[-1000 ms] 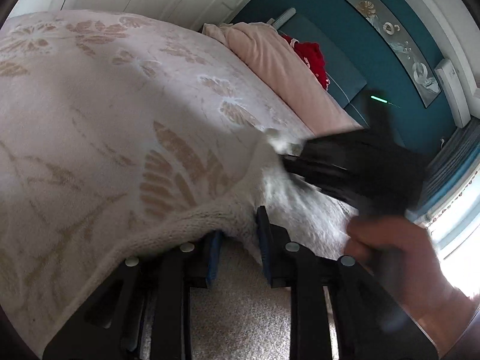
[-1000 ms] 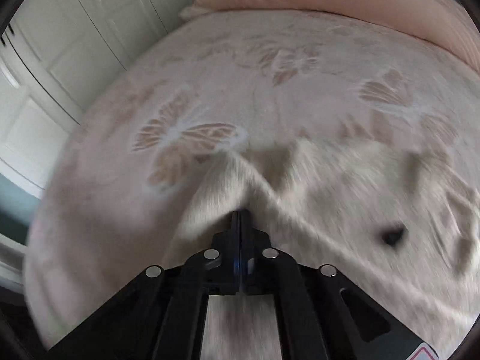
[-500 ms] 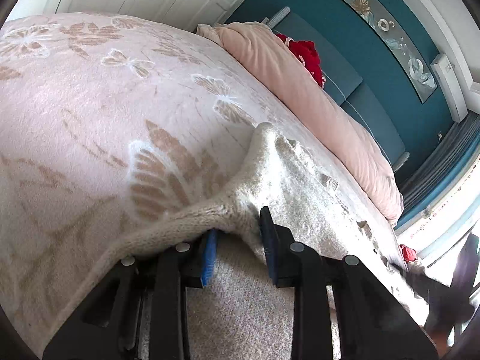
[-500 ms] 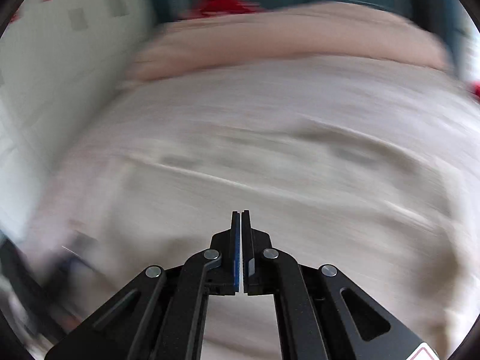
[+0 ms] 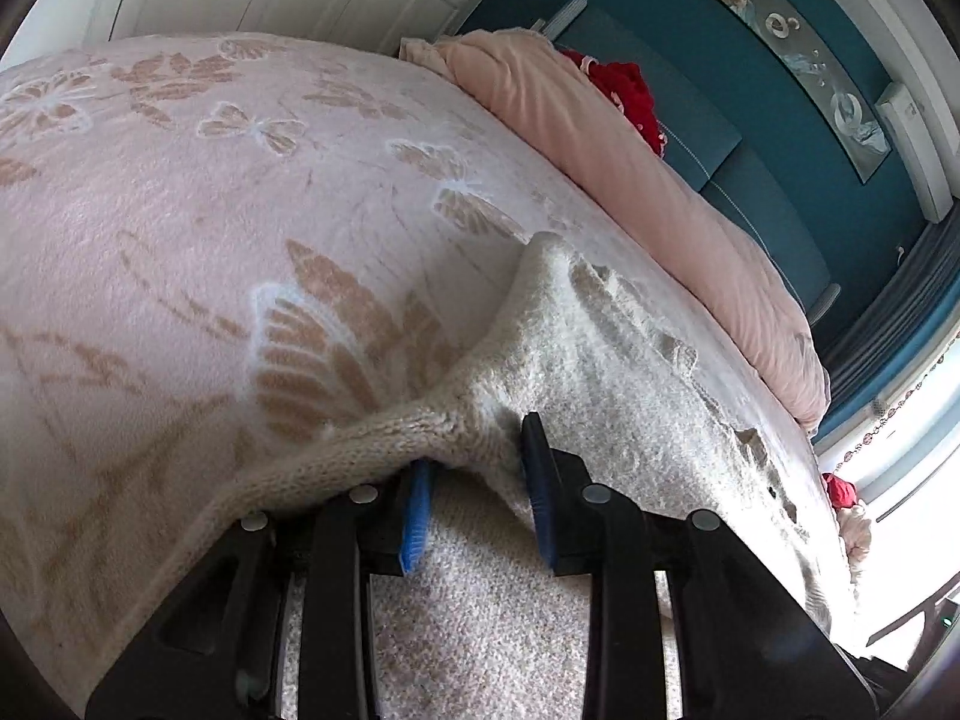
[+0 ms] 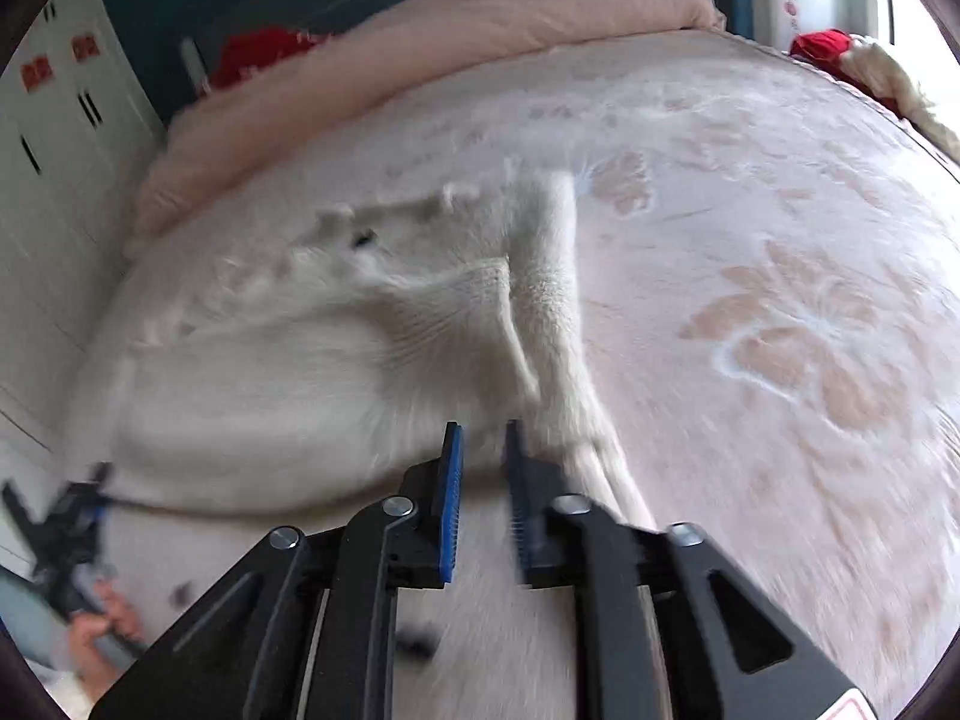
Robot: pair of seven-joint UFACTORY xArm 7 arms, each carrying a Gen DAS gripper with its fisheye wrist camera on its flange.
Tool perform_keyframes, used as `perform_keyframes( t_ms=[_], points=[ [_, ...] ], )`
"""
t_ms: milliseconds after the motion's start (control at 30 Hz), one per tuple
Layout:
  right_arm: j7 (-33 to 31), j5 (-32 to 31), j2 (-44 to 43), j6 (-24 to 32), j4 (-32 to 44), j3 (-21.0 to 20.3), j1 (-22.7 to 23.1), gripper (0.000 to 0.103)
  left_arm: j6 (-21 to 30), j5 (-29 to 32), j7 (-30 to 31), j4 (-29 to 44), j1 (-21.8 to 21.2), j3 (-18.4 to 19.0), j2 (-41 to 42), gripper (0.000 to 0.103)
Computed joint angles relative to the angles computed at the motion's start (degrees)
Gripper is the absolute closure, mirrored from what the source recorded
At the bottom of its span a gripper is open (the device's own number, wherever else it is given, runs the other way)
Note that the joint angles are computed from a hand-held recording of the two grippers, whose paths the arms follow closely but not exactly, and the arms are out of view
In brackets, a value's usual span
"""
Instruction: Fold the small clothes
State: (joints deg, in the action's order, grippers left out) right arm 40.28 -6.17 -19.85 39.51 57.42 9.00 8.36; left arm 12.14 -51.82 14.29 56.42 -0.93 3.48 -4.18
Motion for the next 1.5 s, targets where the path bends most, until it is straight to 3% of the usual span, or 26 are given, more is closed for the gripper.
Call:
perform_keyframes(
  t_ms=[67, 100, 167, 233, 300, 367, 433, 500, 600, 800, 867, 900, 933, 967, 1033, 1133, 1333, 1500],
  points=[
    [-1.08, 0.54, -7.13, 3.73, -2.62, 0.04, 0.91, 0.063, 7.44, 3.01, -2.49, 0.87, 1.45, 1.13, -1.71, 0.076],
    [-2.16, 0.91, -11.39, 7.30, -4.32, -0.04, 1.41, 0.048, 11.90, 4.05, -2.84, 0.80, 2.13, 1.94, -3.43, 0.073],
    [-2.28, 3.08, -19.40, 12.59, -8.70, 0.58, 2.95, 0.042, 18.69, 6.24, -2.42, -2.78, 3.43, 3.81, -10.69, 0.052],
    [-1.72, 6.03, -28.34, 19.73, -13.46, -0.21, 5.21, 0.040, 22.97, 12.96, -4.76, -7.92, 5.73, 4.83, -20.22, 0.008],
    [0.42, 10.00, -34.57, 24.17, -16.93, 1.45, 5.71, 0.040, 27.52, 18.77, -7.30, -12.27, 8.30, 6.18, -29.34, 0.006],
    [4.65, 14.86, -41.67, 28.03, -21.00, 2.48, 7.31, 0.040, 36.88, 23.57, -8.73, -14.69, 10.18, 9.48, -36.79, 0.005],
    [7.69, 19.94, -46.99, 26.66, -25.52, 2.46, 9.14, 0.040, 44.23, 26.99, -11.14, -16.66, 11.81, 11.66, -41.35, 0.005],
    [9.07, 22.76, -48.57, 24.73, -27.70, 3.31, 10.58, 0.038, 48.24, 27.17, -13.33, -19.63, 12.71, 13.63, -45.21, 0.005],
    [10.44, 24.83, -48.77, 19.81, -29.42, 5.61, 12.49, 0.034, 46.30, 27.57, -14.75, -24.85, 13.83, 12.32, -52.06, 0.005],
    [15.04, 25.53, -47.09, 10.89, -31.71, 6.71, 13.77, 0.033, 43.75, 27.65, -16.15, -25.15, 7.87, 10.00, -50.86, 0.005],
    [15.55, 24.06, -45.09, 10.20, -30.79, 6.45, 13.66, 0.038, 42.54, 28.48, -16.65, -24.62, 6.91, 8.98, -50.09, 0.012],
    [15.65, 23.25, -43.88, 10.13, -30.13, 6.39, 13.53, 0.052, 42.92, 28.13, -16.21, -23.77, 5.51, 9.64, -49.07, 0.036],
    [16.00, 22.19, -42.68, 11.23, -29.15, 6.37, 13.13, 0.080, 44.32, 28.15, -16.34, -22.62, 4.67, 10.16, -47.61, 0.071],
    [16.21, 22.03, -42.25, 11.14, -29.02, 5.84, 13.26, 0.095, 45.91, 28.78, -17.04, -21.57, 4.78, 10.21, -46.33, 0.085],
    [17.58, 21.82, -43.15, 10.81, -29.00, 5.47, 13.07, 0.097, 47.56, 28.91, -18.96, -19.97, 5.62, 10.35, -45.45, 0.094],
    [17.12, 18.95, -43.27, 12.59, -25.52, 5.87, 12.42, 0.097, 48.87, 30.31, -19.26, -17.16, 6.46, 10.52, -46.71, 0.095],
    [15.41, 17.18, -45.58, 17.96, -20.17, 5.44, 12.05, 0.098, 56.67, 31.64, -18.12, -10.55, 6.61, 13.32, -49.39, 0.096],
    [8.82, 17.20, -46.64, 30.82, -14.66, 4.06, 15.09, 0.098, 65.50, 34.45, -16.37, -6.97, 7.22, 15.45, -52.76, 0.096]
  ],
)
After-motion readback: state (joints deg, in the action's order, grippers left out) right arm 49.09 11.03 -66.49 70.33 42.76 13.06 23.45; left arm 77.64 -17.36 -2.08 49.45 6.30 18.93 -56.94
